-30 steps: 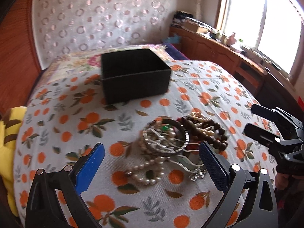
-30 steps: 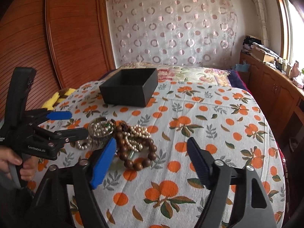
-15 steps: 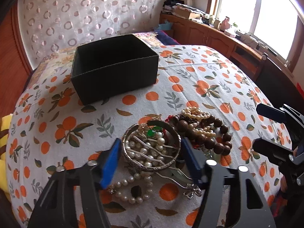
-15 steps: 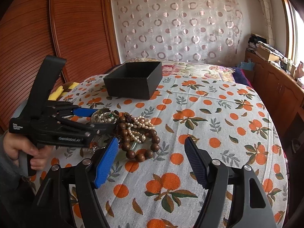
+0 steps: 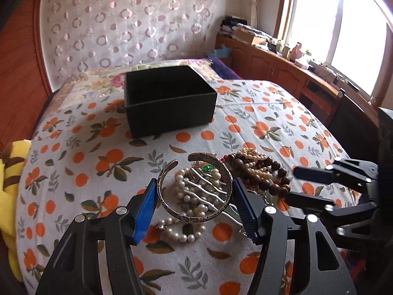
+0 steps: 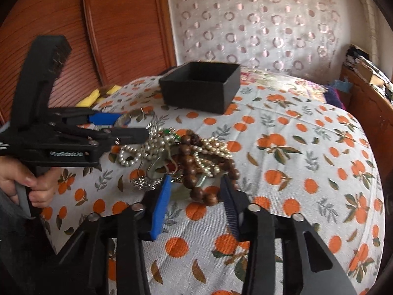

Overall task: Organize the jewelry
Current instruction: 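Lower both tools toward the jewelry pile, then close the right tool on the brown bead bracelet and lift it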

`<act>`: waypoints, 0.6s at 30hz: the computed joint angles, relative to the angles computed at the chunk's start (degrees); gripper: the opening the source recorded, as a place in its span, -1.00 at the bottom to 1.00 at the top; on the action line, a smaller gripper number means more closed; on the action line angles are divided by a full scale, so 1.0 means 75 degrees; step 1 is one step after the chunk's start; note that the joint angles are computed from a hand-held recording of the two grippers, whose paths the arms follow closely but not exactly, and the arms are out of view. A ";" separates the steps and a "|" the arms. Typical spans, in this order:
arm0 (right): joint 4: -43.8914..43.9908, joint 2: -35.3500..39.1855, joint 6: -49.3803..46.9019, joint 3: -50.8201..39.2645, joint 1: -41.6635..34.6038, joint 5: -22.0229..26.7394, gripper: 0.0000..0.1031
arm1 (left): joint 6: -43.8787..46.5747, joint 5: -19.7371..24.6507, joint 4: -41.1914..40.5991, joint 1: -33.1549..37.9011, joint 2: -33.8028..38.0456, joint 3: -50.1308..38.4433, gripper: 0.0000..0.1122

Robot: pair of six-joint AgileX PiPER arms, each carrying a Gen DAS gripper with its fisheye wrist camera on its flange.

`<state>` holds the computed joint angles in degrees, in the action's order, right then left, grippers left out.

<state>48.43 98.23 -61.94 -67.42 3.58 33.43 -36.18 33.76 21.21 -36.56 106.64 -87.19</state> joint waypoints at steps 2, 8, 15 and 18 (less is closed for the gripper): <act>-0.0246 0.0067 0.0161 -0.0075 0.0126 -0.0030 -0.45 | -0.0232 -0.0041 0.0216 -0.0036 -0.0138 0.0158 0.04; -0.1140 0.0328 0.0717 -0.0481 0.0310 -0.0002 -0.50 | -0.0290 -0.0150 0.0172 0.0025 -0.0342 0.0454 0.04; -0.1758 0.0747 0.1157 -0.1027 0.0437 0.0288 -0.49 | -0.0244 -0.0202 0.0076 0.0008 -0.0316 0.0496 0.04; -0.1659 0.0689 0.0995 -0.0980 0.0397 0.0283 -0.65 | -0.0292 -0.0200 0.0108 -0.0010 -0.0327 0.0514 0.04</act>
<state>35.98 103.39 -54.49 -74.77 6.55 35.55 -38.37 32.26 22.02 -36.64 104.18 -83.33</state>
